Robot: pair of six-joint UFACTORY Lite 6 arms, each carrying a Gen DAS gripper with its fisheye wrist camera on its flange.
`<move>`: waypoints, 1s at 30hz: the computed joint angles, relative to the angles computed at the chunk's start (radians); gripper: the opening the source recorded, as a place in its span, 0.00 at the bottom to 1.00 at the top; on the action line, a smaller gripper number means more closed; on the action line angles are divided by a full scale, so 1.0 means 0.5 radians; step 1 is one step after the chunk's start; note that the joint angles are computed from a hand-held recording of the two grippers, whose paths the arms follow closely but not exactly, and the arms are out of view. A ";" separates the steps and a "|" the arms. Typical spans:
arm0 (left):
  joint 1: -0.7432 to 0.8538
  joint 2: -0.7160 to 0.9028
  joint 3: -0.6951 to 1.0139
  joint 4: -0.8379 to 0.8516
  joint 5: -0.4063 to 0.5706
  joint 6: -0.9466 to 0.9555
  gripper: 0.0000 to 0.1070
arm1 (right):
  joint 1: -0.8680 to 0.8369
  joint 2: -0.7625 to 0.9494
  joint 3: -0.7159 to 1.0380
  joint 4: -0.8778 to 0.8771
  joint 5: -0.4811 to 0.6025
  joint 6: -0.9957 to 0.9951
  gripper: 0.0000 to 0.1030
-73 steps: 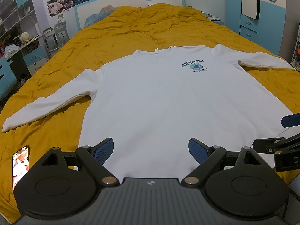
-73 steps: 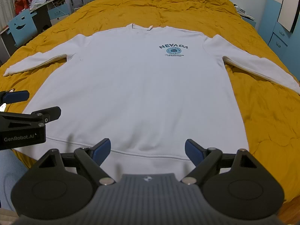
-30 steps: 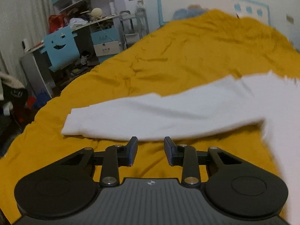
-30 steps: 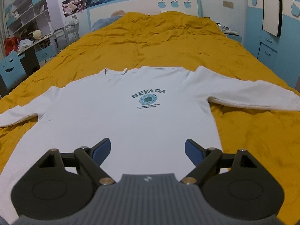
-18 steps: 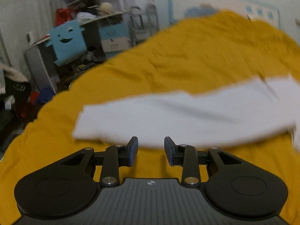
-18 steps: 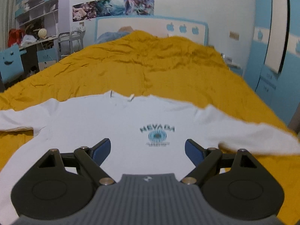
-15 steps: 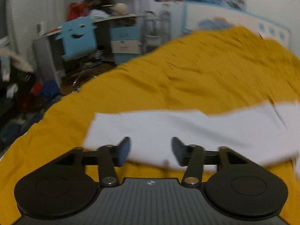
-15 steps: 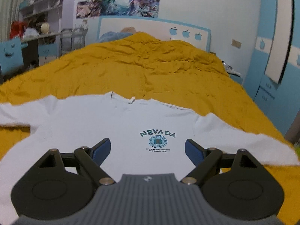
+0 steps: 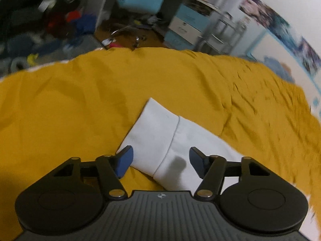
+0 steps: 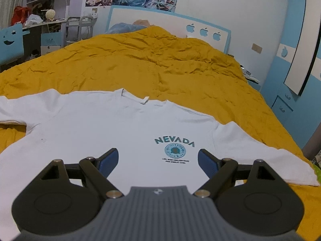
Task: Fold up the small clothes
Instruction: 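Move the left gripper to a sweatshirt sleeve cuff and close on it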
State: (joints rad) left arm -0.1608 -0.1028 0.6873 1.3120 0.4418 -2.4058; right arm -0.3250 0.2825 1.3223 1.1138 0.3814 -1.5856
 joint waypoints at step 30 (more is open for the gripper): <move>0.071 0.191 0.196 -0.325 -0.008 0.254 0.07 | -0.255 0.099 0.061 -0.002 0.259 0.127 0.80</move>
State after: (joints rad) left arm -0.1251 -0.0072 0.7852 1.1494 0.4378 -2.2790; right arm -0.4523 0.3322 1.3526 1.1128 0.5111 -1.5220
